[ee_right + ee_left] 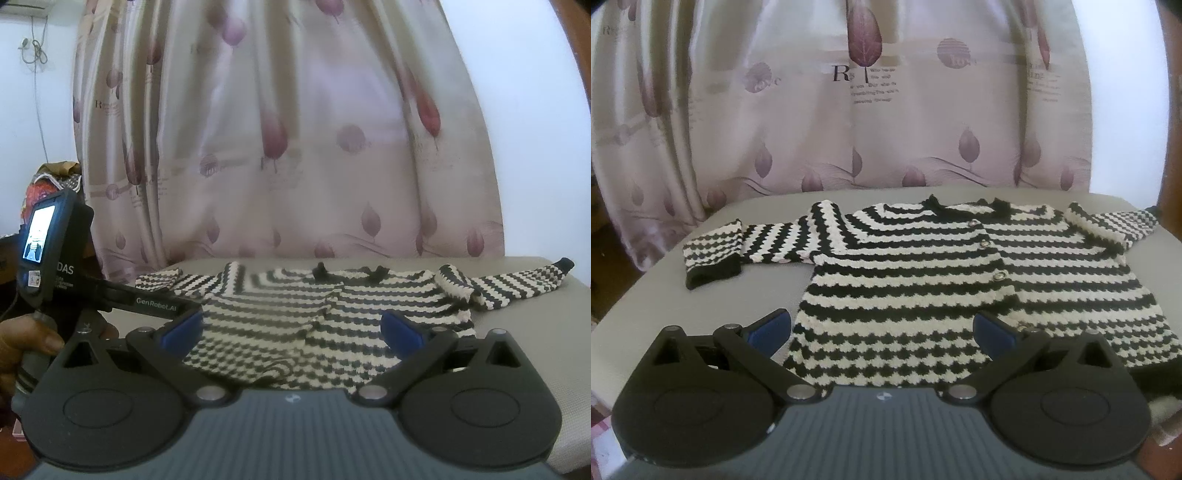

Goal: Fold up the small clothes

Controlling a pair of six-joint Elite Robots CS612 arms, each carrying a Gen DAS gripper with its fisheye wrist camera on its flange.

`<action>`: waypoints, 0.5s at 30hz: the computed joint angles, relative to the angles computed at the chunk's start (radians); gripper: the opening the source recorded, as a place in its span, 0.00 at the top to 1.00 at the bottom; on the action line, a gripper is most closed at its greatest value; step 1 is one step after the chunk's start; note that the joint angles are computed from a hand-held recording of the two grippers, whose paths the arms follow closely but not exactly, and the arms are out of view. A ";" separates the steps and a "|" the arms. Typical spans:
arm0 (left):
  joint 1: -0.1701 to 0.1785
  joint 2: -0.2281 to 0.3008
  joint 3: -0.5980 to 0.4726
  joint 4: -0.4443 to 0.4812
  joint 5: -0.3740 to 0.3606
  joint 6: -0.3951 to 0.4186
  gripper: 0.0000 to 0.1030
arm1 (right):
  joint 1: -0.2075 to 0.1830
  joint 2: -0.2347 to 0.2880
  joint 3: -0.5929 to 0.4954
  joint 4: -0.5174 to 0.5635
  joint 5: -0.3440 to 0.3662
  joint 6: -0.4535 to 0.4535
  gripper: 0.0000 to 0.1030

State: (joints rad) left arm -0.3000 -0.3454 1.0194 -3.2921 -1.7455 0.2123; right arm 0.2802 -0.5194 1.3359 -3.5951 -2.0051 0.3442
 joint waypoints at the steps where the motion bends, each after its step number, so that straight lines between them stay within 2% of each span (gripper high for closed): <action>1: 0.001 0.002 -0.004 0.001 -0.003 0.001 0.00 | 0.000 0.001 -0.002 0.002 0.001 0.000 0.00; 15: 0.000 0.020 -0.049 0.069 0.014 -0.002 0.00 | -0.008 0.008 -0.026 0.055 0.046 0.018 0.00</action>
